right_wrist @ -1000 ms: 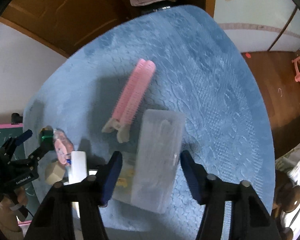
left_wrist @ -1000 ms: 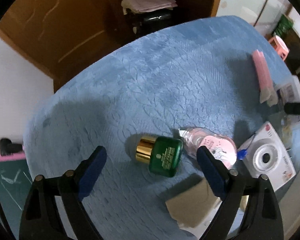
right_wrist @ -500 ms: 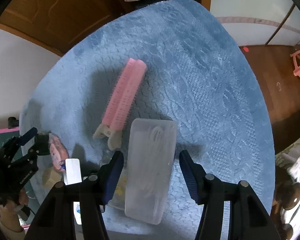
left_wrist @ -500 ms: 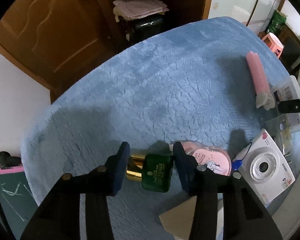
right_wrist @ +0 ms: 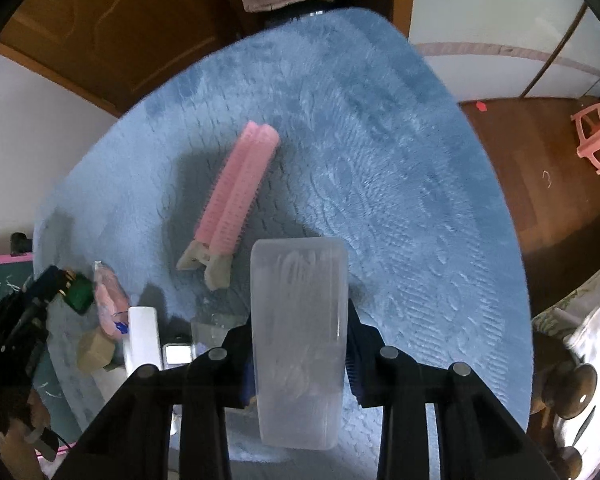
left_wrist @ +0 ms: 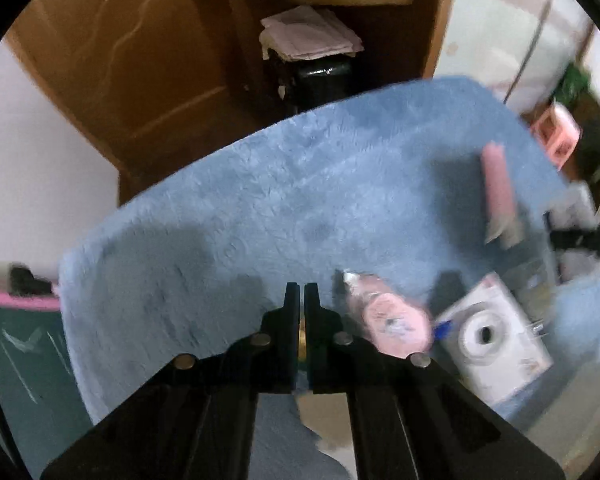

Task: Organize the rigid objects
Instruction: 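Grasp the green-and-gold bottle with the left gripper while the right grasps the clear box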

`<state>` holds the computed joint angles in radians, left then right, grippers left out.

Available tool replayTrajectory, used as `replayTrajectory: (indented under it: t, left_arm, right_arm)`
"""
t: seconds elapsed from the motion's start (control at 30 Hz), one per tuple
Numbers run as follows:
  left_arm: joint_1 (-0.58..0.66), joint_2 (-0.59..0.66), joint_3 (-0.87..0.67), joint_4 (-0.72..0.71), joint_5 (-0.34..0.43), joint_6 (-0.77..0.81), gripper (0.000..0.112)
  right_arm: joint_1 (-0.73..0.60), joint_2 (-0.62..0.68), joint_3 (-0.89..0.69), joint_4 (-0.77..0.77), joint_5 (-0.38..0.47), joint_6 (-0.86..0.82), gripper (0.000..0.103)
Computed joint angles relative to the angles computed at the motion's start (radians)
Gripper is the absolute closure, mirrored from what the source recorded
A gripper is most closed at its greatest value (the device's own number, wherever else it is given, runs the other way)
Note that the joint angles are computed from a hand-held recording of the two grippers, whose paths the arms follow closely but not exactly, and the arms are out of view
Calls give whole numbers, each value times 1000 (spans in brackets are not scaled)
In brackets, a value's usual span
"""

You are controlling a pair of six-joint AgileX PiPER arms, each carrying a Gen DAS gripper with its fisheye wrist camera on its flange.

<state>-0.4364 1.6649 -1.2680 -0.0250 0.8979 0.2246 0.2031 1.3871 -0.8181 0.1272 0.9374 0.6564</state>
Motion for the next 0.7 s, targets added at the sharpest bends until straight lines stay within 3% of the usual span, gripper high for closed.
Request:
replayTrajectory:
  t: [0.2,0.27,0.4,0.43,0.7]
  left_arm:
    - [10,3,-38,10,81,-11,107]
    - [31,16,-53,-21,112,-6,96]
    - [65,18,-46,-96,141,17,53]
    - [63,9,-33,-95,132,12,47]
    - [49,81,-40,-79,149,-41,47]
  right_arm:
    - [53,-89,-42,-76,82,84,68]
    - [98,-129,-36,-118,111,139,68]
    - [70,-152,-32,-104,129,114,68]
    - [71,-152,-21,-103,118,115,68]
    - [65,-175,35,-71,99,123,68]
